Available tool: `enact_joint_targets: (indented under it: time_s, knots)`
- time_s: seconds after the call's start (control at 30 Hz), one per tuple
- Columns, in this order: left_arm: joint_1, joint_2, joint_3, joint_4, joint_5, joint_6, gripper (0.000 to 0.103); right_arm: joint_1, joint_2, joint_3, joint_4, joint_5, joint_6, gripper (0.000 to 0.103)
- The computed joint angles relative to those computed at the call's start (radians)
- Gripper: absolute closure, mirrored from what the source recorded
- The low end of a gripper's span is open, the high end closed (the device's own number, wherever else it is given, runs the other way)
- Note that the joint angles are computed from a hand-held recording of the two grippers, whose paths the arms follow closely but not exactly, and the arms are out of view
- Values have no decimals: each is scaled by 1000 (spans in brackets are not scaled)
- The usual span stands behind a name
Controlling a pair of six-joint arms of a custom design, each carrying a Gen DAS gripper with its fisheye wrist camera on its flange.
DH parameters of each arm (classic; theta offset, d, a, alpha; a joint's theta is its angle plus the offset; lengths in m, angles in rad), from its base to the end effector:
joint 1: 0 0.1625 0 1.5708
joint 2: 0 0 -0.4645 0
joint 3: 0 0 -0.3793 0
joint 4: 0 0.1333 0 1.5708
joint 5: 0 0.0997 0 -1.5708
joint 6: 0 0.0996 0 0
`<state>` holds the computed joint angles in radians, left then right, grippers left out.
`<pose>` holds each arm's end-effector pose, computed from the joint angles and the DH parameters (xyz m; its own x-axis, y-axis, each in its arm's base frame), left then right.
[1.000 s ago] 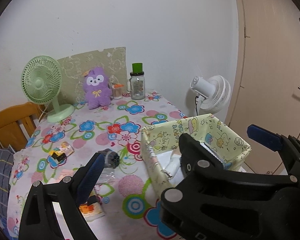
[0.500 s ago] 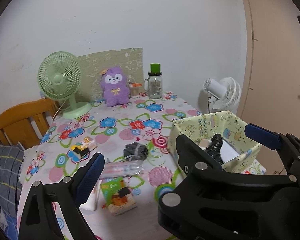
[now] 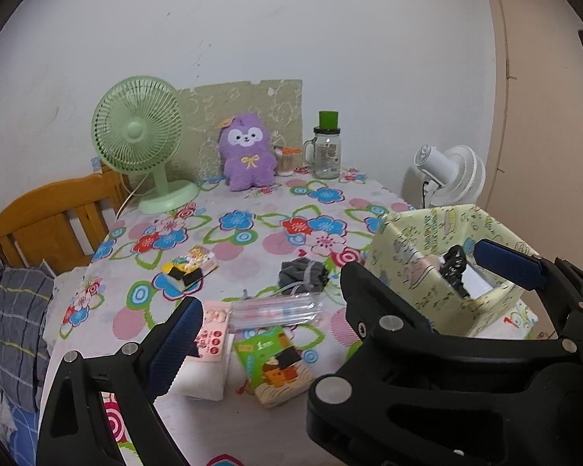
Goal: Organize soft objects
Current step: 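Lift both tools out of the fabric box, then grasp the green tissue pack with the right tool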
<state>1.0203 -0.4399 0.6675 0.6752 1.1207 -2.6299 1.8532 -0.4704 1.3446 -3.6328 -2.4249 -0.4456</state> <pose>-0.2507 -0.7461 0.1426 -0.5909 0.5381 -0.6011 0.8028 0.4652 -0.3728 0.2664 -0.7092 0.1501 -0.7002 0.2862 0.6540 -0.4499 0.5344 -0.7155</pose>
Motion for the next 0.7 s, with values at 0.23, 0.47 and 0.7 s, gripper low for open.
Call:
enact_joint_targets:
  time_s: [0.23, 0.47, 0.7]
  knots:
    - [28, 31, -67, 54, 1, -6, 6, -9, 23, -27, 71, 21, 40, 4]
    - [54, 80, -160, 123, -17, -16, 6, -21, 59, -67, 122, 35, 55, 4]
    - [78, 157, -310, 226, -34, -16, 6, -40, 75, -88, 197, 76, 99, 6]
